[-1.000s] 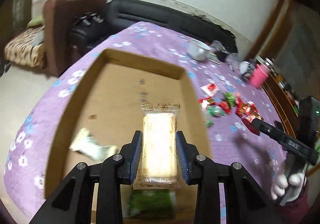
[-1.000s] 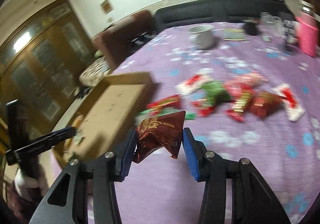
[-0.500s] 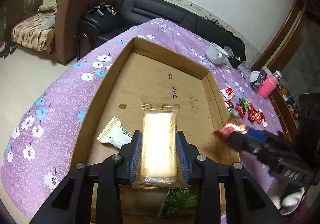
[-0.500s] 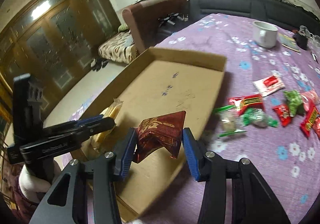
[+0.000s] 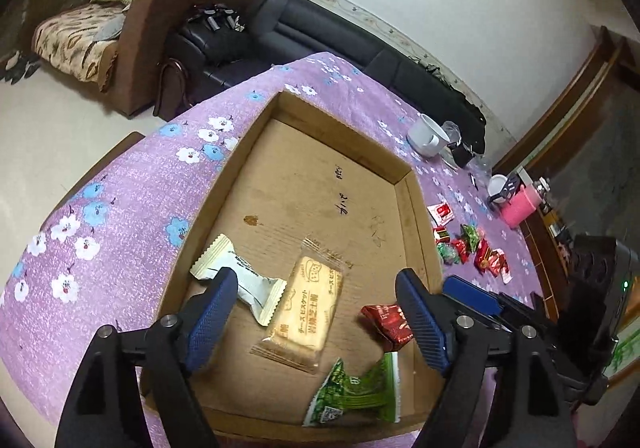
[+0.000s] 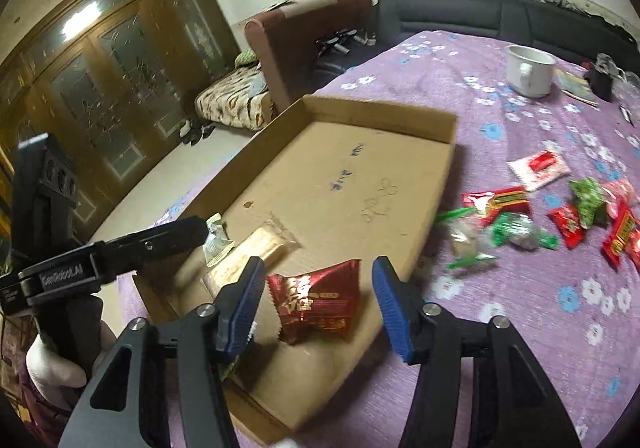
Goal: Organize snacks
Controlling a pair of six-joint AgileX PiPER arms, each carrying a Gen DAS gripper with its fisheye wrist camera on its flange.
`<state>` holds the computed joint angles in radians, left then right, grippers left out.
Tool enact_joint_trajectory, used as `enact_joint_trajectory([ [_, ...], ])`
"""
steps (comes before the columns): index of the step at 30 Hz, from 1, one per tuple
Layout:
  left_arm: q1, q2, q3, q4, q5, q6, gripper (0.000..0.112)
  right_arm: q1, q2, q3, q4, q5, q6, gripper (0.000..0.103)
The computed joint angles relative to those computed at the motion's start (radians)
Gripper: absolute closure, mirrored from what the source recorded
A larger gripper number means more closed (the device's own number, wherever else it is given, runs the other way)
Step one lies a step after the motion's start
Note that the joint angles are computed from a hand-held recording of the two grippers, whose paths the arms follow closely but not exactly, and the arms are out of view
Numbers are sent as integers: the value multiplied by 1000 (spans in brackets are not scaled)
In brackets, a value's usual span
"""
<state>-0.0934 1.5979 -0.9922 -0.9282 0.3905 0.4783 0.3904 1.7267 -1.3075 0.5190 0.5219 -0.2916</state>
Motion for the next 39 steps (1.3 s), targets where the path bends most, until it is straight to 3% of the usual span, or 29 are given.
enact_joint_trajectory([
  [6,-34,-4,-11,-10,15,-10,27,-158,-149,175,76,-39,-114,43],
  [10,-74,-9,-17,-19,5,1,27,-352,-214,242,44,-15,-134,41],
  [14,-141,10,-56,20,-3,-39,27,-586,-194,226,63,36,-176,42],
  [18,-215,38,-111,121,2,-131,27,-704,-113,145,77,52,-184,42],
  [23,-308,75,-182,296,27,-273,27,-721,-4,25,68,14,-131,42],
  [29,-404,103,-275,503,60,-437,27,-649,231,-282,-245,103,121,46],
  [30,-416,110,-293,535,68,-462,27,-639,249,-303,-282,118,141,49],
  [31,-426,121,-316,563,80,-480,27,-631,268,-318,-311,126,154,60],
  [33,-465,161,-391,651,113,-539,27,-636,269,-292,-292,113,138,76],
  [39,-550,319,-638,699,208,-513,27,-703,157,-114,-82,97,-19,81],
])
